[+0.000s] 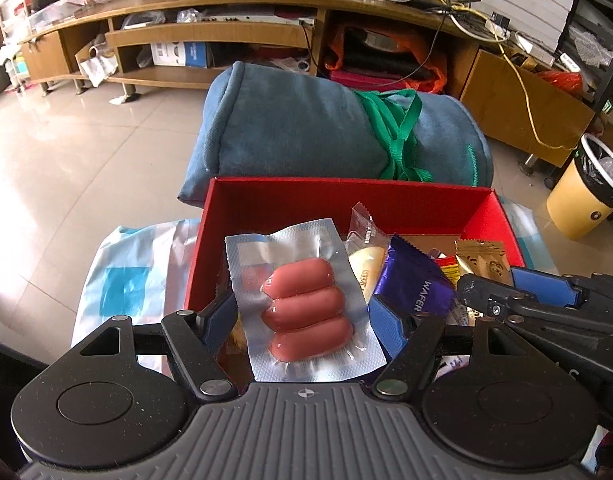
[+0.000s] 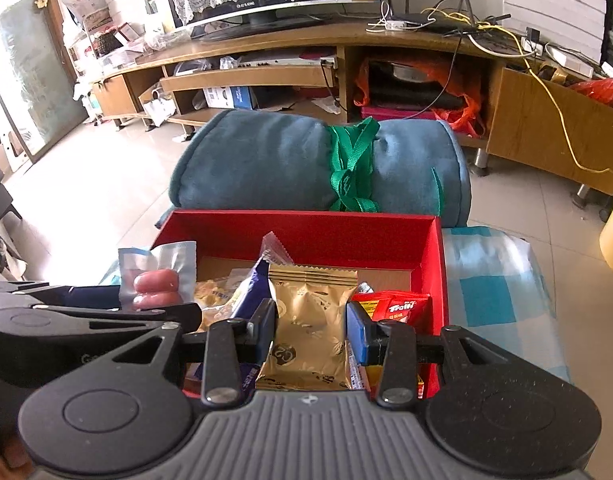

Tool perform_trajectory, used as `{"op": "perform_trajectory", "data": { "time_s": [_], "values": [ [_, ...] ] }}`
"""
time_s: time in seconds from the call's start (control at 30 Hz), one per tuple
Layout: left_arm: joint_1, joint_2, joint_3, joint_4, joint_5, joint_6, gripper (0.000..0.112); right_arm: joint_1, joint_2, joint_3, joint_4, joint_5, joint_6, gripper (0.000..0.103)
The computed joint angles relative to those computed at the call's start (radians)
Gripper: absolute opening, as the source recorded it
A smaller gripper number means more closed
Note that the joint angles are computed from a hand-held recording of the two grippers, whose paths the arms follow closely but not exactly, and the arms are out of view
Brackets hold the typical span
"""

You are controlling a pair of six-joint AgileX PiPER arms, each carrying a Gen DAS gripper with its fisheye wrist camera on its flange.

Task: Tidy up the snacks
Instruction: 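Carry the sausage pack and gold pouch into the red box and open both tools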

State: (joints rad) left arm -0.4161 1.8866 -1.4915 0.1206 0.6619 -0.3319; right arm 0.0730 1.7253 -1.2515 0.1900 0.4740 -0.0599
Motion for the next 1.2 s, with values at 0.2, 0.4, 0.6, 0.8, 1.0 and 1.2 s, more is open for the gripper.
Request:
{"op": "perform_trajectory", "data": {
  "time_s": [0.2,0.4,0.6,0.8,1.0,1.2],
  "values": [
    [-0.004,0.049,-0.040,0.027,0.020,-0.019,0.077,0.000,0.049,-0.029,-0.017,0.002,0.015,0.033],
    [-0.007,0.081,-0.059,0.043,0.033,-0.035,0.077,0.009,0.081,-0.045,-0.055,0.004,0.047,0.033],
    [-0.011,0.098,-0.067,0.047,0.042,-0.036,0.078,0.011,0.095,-0.044,-0.075,0.007,0.063,0.033],
    [-0.009,0.111,-0.073,0.042,0.045,-0.032,0.079,0.014,0.105,-0.047,-0.090,0.007,0.072,0.033],
    [-0.009,0.116,-0.072,0.045,0.046,-0.029,0.080,0.018,0.110,-0.048,-0.112,0.013,0.090,0.034],
    [-0.014,0.105,-0.064,0.076,0.036,-0.047,0.083,0.019,0.107,-0.051,-0.135,0.015,0.115,0.037]
  ]
}}
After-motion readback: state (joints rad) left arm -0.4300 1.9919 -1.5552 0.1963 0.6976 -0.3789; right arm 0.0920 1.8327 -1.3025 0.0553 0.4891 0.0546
